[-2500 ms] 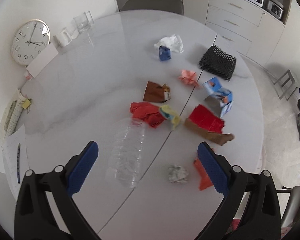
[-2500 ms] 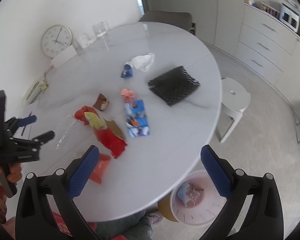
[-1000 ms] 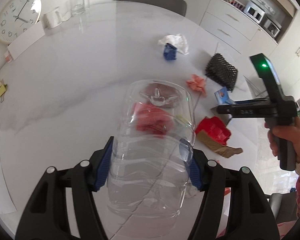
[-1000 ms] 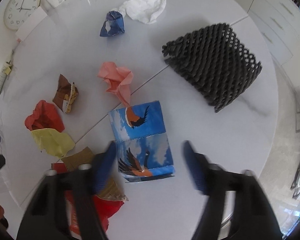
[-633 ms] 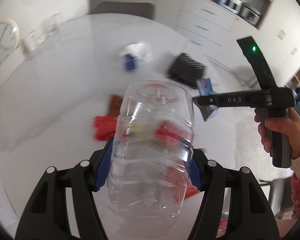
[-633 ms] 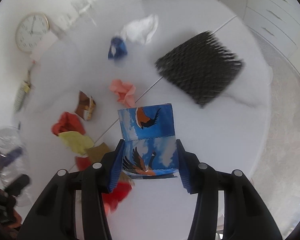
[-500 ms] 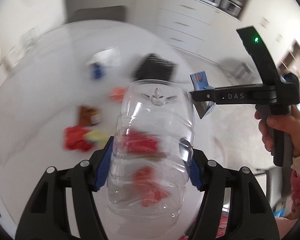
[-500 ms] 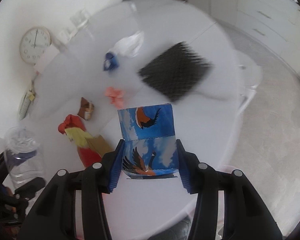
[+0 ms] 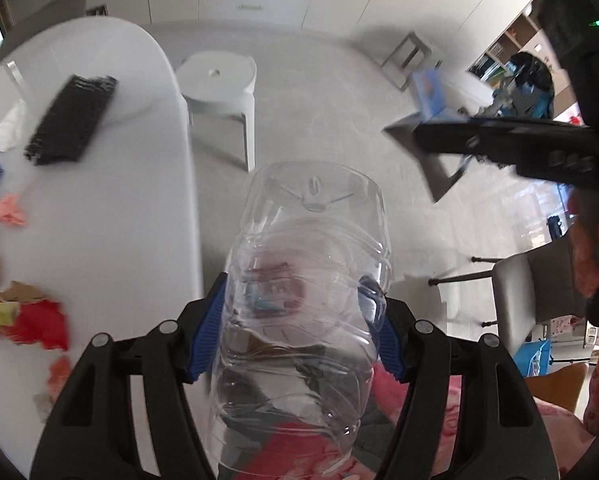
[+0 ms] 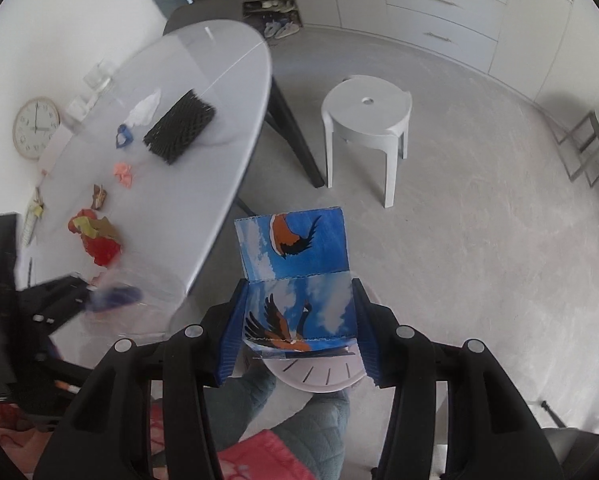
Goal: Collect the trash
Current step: 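Carry bottle and box to the wastebasket and open both tools over it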
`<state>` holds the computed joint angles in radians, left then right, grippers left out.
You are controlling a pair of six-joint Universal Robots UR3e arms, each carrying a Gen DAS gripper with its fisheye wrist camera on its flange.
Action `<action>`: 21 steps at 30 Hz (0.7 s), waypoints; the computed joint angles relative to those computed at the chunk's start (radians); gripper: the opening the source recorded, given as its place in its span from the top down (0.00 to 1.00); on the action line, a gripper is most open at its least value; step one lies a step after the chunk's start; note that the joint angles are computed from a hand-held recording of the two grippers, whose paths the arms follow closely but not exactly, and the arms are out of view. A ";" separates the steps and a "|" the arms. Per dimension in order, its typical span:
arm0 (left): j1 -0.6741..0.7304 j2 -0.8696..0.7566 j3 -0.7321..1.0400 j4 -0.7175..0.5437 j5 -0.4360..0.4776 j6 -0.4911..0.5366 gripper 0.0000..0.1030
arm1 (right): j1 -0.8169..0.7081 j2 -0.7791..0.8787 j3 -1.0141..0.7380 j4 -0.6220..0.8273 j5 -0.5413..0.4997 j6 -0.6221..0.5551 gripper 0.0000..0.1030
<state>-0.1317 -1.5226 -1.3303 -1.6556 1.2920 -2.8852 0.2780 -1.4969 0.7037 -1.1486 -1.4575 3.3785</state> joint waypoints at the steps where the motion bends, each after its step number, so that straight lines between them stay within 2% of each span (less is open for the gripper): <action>1: -0.017 -0.017 0.007 0.005 0.010 -0.017 0.39 | -0.035 -0.029 0.034 -0.001 0.019 -0.033 0.52; 3: -0.052 -0.053 0.032 -0.002 0.016 -0.049 0.37 | -0.083 -0.059 0.067 0.006 0.048 -0.089 0.52; 5: -0.077 -0.072 0.056 0.002 0.033 -0.086 0.25 | -0.095 -0.059 0.070 0.009 0.063 -0.117 0.52; 9: -0.101 -0.063 0.083 0.010 0.058 -0.113 0.20 | -0.116 -0.070 0.096 0.016 0.091 -0.170 0.52; 14: -0.084 -0.036 0.115 -0.019 0.107 -0.102 0.14 | -0.077 -0.068 0.140 0.001 0.093 -0.163 0.51; 21: -0.068 -0.006 0.142 -0.039 0.145 -0.086 0.12 | 0.002 -0.079 0.248 -0.030 0.095 -0.116 0.49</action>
<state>-0.2002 -1.5281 -1.1888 -1.6947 1.4368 -2.9707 0.2797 -1.5755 0.9521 -1.1784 -1.3622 3.2626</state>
